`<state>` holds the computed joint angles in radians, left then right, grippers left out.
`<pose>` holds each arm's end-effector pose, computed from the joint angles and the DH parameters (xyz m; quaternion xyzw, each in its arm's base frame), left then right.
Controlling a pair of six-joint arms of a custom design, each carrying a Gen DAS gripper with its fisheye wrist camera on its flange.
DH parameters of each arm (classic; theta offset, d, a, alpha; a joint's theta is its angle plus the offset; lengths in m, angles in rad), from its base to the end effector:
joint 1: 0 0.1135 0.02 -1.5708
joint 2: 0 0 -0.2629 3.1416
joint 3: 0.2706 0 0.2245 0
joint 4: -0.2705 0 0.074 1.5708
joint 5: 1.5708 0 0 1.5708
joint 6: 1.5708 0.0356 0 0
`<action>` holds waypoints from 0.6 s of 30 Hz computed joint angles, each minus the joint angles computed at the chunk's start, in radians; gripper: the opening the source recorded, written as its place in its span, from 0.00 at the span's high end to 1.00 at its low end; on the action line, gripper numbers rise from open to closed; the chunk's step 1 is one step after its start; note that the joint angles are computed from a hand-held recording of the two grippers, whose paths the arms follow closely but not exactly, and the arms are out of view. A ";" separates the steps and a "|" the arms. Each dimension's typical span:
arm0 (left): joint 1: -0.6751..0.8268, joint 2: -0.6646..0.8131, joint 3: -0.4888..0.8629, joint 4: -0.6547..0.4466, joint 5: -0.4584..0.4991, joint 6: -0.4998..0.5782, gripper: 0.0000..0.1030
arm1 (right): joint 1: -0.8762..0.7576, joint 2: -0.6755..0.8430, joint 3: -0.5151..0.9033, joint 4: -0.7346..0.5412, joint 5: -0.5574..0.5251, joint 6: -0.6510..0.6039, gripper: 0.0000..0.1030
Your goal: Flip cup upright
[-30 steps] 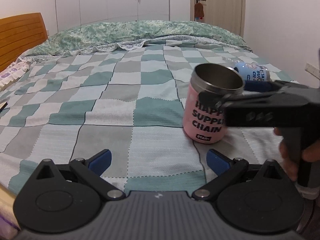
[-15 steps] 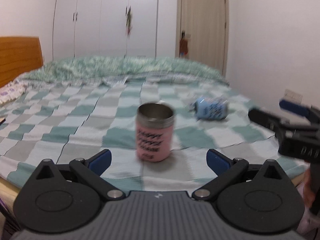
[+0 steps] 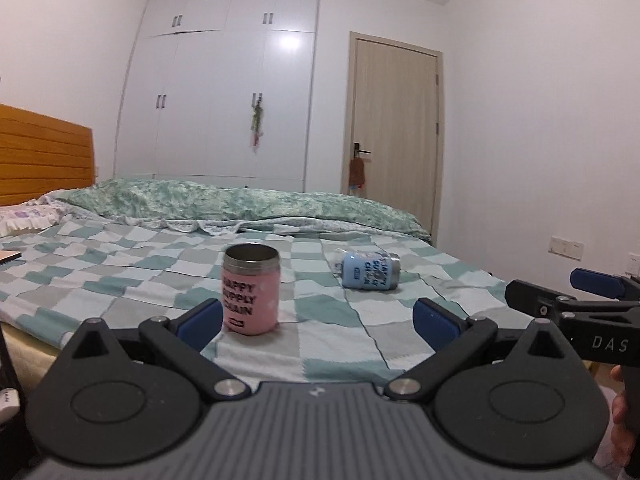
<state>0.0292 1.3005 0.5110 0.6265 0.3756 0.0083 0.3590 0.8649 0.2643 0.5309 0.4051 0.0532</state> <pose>0.2507 -0.0057 0.2381 0.1130 0.7501 -0.1304 0.6384 0.1625 0.0460 0.2334 0.0265 0.7289 -0.0073 0.6841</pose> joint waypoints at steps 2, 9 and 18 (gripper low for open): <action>-0.014 0.005 0.001 0.010 -0.019 -0.006 0.00 | -0.006 -0.006 -0.024 0.027 -0.002 -0.031 0.00; -0.028 -0.001 -0.029 0.056 -0.036 -0.017 0.00 | -0.028 -0.029 -0.036 0.014 -0.016 -0.012 0.00; -0.025 0.002 -0.044 0.089 -0.043 -0.018 0.00 | -0.010 -0.016 -0.046 0.037 0.010 -0.010 0.00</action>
<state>0.0045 1.3027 0.4672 0.7150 0.3330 -0.0093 0.3492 0.8485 0.2181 0.5679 0.4155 0.0427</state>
